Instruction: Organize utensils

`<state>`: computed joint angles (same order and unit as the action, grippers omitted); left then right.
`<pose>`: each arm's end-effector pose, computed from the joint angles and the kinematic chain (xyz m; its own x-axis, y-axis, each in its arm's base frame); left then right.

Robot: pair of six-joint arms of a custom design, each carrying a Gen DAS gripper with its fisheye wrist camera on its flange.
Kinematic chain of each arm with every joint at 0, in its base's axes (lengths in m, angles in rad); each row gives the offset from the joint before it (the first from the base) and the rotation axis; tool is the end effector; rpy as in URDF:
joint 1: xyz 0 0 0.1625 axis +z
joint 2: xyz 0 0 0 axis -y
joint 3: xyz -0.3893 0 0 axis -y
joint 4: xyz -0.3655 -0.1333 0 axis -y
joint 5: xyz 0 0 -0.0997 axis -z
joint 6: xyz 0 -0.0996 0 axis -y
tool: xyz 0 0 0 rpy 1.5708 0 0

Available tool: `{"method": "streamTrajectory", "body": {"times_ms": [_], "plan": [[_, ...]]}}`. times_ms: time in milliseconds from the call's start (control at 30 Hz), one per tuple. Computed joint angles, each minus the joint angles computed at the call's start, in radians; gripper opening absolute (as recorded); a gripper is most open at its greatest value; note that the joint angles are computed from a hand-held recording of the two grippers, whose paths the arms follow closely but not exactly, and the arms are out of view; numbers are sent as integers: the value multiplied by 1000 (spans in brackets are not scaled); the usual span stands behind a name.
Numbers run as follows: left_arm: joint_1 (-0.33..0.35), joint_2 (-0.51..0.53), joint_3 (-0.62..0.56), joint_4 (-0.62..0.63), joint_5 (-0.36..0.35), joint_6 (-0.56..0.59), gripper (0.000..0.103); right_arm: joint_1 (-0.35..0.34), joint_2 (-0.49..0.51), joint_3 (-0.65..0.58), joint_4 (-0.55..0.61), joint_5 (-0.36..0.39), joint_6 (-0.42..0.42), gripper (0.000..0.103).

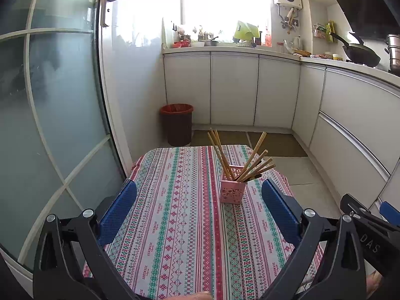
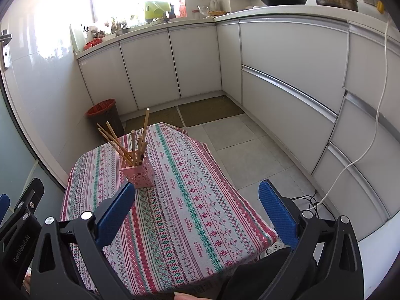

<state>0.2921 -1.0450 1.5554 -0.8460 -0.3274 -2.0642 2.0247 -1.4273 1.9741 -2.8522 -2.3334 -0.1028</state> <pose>-0.4295 -0.3668 0.2160 -0.6394 -0.3513 -0.6839 0.5231 0.4531 -0.7219 0.2729 -0.4122 0.3711 -0.8150 0.0302 0.5787 -0.4112 0.6736 -0.6141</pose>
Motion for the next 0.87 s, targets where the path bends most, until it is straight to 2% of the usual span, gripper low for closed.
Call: {"method": "streamTrajectory", "body": {"times_ms": [233, 400, 567, 633, 733, 867], "plan": [[6, 10, -11, 2, -10, -7, 96, -4, -3, 1, 8, 7, 2, 96], [6, -9, 34, -108, 13, 93, 92, -2, -5, 4, 11, 8, 6, 96], [6, -9, 37, -107, 21, 90, 89, 1, -3, 5, 5, 5, 0, 96], [7, -11, 37, -116, 18, 94, 93, -1, -3, 5, 7, 5, -1, 96], [7, 8, 3, -38, 5, 29, 96, -4, -3, 4, 7, 4, 3, 96], [8, 0, 14, -83, 2, 71, 96, -7, -2, 1, 12, 6, 3, 96]]}}
